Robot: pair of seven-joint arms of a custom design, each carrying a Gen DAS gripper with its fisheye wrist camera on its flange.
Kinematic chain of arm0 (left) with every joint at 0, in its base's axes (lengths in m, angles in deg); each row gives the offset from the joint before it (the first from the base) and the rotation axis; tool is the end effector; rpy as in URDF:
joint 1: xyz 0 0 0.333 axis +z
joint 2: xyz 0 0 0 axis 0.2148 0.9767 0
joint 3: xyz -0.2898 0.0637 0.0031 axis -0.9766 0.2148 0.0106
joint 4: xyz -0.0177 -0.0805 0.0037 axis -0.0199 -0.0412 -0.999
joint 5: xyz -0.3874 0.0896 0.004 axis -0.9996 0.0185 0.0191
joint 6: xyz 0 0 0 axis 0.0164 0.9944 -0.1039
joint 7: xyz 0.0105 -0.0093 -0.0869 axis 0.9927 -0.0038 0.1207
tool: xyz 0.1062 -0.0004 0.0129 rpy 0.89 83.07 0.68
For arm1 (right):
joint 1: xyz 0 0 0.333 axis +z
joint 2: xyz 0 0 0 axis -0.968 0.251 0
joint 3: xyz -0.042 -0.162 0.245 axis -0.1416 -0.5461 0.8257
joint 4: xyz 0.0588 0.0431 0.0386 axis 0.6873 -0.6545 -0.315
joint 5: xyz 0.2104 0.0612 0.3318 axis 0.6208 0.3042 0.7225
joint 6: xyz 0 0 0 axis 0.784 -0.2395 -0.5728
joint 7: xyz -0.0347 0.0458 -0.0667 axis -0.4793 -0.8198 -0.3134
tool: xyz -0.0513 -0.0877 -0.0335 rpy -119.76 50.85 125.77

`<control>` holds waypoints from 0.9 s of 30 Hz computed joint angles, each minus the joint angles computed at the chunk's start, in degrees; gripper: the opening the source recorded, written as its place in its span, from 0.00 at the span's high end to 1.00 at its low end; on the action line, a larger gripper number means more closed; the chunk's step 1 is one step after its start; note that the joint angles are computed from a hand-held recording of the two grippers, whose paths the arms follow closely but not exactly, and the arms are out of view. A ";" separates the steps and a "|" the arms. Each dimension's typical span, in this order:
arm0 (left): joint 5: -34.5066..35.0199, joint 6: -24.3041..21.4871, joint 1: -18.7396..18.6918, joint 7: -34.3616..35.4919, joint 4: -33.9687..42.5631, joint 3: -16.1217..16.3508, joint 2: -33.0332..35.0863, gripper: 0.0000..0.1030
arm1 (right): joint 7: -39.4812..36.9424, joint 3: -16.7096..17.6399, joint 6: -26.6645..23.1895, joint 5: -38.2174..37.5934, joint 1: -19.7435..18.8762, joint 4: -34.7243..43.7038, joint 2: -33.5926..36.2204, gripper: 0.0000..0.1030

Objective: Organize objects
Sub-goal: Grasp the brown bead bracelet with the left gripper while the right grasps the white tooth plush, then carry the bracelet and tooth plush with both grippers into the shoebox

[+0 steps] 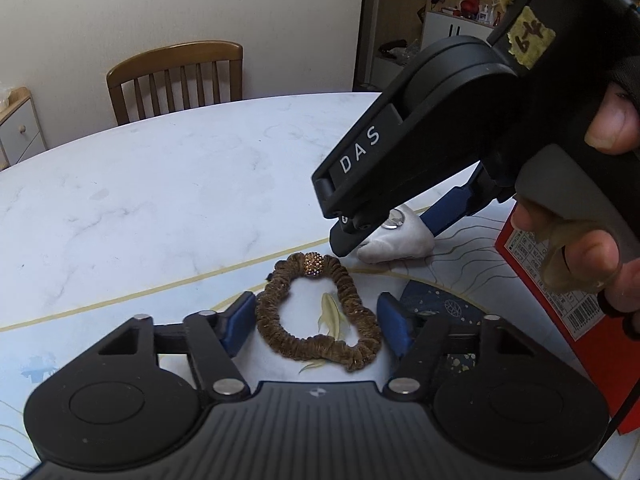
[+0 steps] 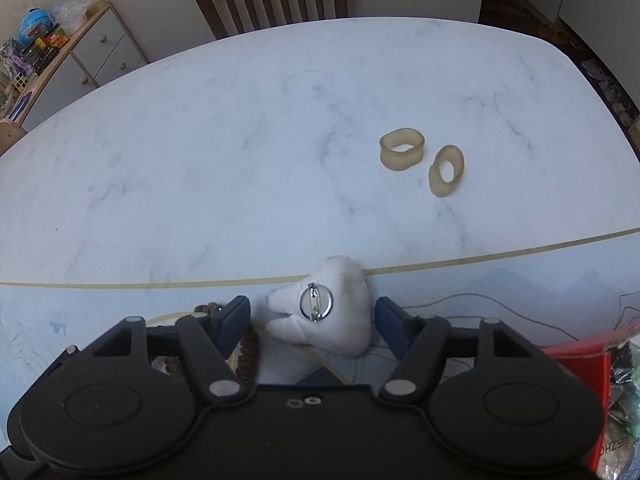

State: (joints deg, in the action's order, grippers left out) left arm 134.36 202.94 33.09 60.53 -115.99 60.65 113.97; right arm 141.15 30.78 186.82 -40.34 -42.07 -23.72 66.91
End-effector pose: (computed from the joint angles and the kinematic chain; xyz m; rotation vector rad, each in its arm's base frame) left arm 0.5546 -0.1362 0.2687 -1.3464 2.2262 -0.9731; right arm 0.6111 0.3661 0.3074 -1.7182 2.1752 -0.2631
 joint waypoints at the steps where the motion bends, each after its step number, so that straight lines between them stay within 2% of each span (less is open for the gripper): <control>1: 0.35 -0.35 0.47 -0.07 0.12 -0.47 0.03 0.42 | 0.01 0.07 0.16 0.11 -0.01 -0.10 -0.06 0.43; 3: -0.95 -0.66 -1.52 0.39 -0.05 1.29 -0.81 0.55 | 0.59 -0.21 0.46 -0.22 0.37 -0.52 -0.33 0.49; 4: -1.10 -1.04 -1.27 0.48 0.00 1.00 -0.88 0.58 | 1.17 -0.45 0.75 -0.52 0.64 -0.91 -0.56 0.49; 6: -1.47 -1.95 0.03 0.74 0.08 -0.30 -0.90 0.70 | 2.54 -0.99 1.44 -1.36 1.25 -1.87 -1.02 0.55; 7: -1.53 -2.52 1.43 0.98 0.19 -1.69 -0.70 0.72 | 3.12 -1.26 1.57 -1.91 1.53 -2.23 -1.25 0.57; 9: -1.88 -3.27 4.15 2.18 0.22 -4.38 -0.13 0.82 | 3.75 -1.28 1.94 -2.45 1.60 -2.74 -1.66 0.64; 14: -3.81 -2.29 4.74 4.33 -0.93 -4.63 -0.75 0.87 | 4.24 -1.10 2.42 -3.14 1.51 -3.31 -2.54 0.67; 17: -3.72 -2.72 6.83 4.06 -1.33 -6.38 -0.88 0.88 | 5.96 -1.50 3.45 -4.42 2.15 -4.70 -3.78 0.68; 23: -3.37 -4.97 18.49 4.92 -2.90 -17.33 0.00 0.92 | 6.93 -0.84 5.00 -6.02 2.10 -7.70 -7.13 0.68; 25: -3.56 -6.64 24.50 6.30 -3.34 -23.20 1.41 0.92 | 7.31 -0.50 5.51 -6.42 1.96 -9.33 -8.75 0.68; 27: -4.03 -7.38 28.69 8.22 -4.12 -27.15 2.41 0.92 | 7.77 -0.07 6.21 -6.85 1.79 -11.31 -10.71 0.68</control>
